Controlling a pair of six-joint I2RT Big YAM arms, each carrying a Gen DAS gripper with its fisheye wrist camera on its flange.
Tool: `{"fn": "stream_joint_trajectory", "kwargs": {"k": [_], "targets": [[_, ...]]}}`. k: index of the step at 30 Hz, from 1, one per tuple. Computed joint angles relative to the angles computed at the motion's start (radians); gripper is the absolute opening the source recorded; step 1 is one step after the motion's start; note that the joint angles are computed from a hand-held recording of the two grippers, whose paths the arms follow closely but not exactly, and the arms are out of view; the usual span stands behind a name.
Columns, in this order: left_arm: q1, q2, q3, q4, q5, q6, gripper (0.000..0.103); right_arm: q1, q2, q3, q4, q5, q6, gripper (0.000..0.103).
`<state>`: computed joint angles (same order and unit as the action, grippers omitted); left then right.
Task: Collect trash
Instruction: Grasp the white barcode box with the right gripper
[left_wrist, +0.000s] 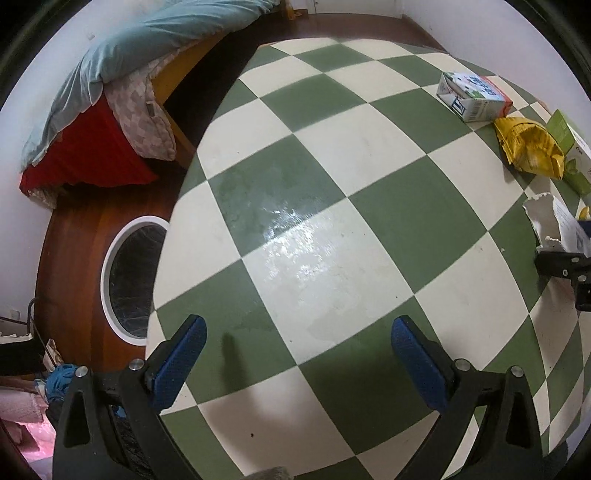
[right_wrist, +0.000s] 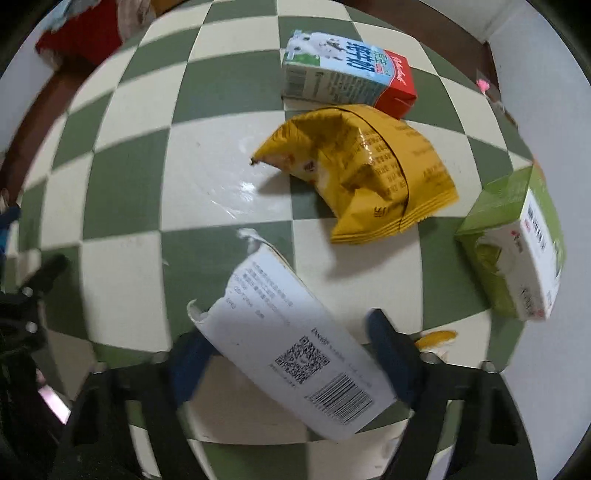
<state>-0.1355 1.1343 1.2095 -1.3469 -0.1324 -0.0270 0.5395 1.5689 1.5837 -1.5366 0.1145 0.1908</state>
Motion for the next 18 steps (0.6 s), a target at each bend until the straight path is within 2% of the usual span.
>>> {"fn": "stream_joint_trajectory", "kwargs": {"k": [1, 2, 3, 5, 7, 10, 12, 14, 18], "targets": [[0.002, 0.001, 0.005, -0.003, 0.000, 0.003, 0.103, -0.003, -0.004, -0.005, -0.001, -0.008, 0.039, 0.075], [0.002, -0.001, 0.010, -0.008, 0.000, 0.003, 0.103, -0.005, -0.009, -0.008, -0.007, -0.015, 0.072, 0.069], [0.000, -0.005, 0.011, -0.010, 0.000, 0.002, 0.103, -0.013, -0.013, -0.009, -0.014, -0.036, 0.115, 0.065], [-0.005, -0.012, 0.012, -0.014, 0.001, 0.007, 0.103, -0.038, -0.046, -0.025, -0.007, -0.096, 0.223, 0.062], [-0.012, -0.019, 0.009, -0.018, 0.001, 0.010, 0.103, -0.058, -0.097, -0.063, 0.019, -0.126, 0.356, 0.062], [-0.021, -0.026, 0.003, -0.016, -0.011, 0.013, 0.103, -0.086, -0.172, -0.142, 0.078, -0.174, 0.503, 0.064], [-0.024, -0.030, -0.002, -0.018, -0.015, 0.011, 0.103, -0.085, -0.185, -0.152, 0.073, -0.167, 0.489, 0.085], [-0.026, -0.028, -0.003, -0.019, -0.019, 0.011, 0.103, -0.066, -0.222, -0.184, 0.081, -0.140, 0.474, 0.087], [-0.036, -0.026, -0.007, -0.011, -0.037, 0.018, 0.103, -0.017, -0.228, -0.212, 0.063, -0.072, 0.467, 0.085]]}}
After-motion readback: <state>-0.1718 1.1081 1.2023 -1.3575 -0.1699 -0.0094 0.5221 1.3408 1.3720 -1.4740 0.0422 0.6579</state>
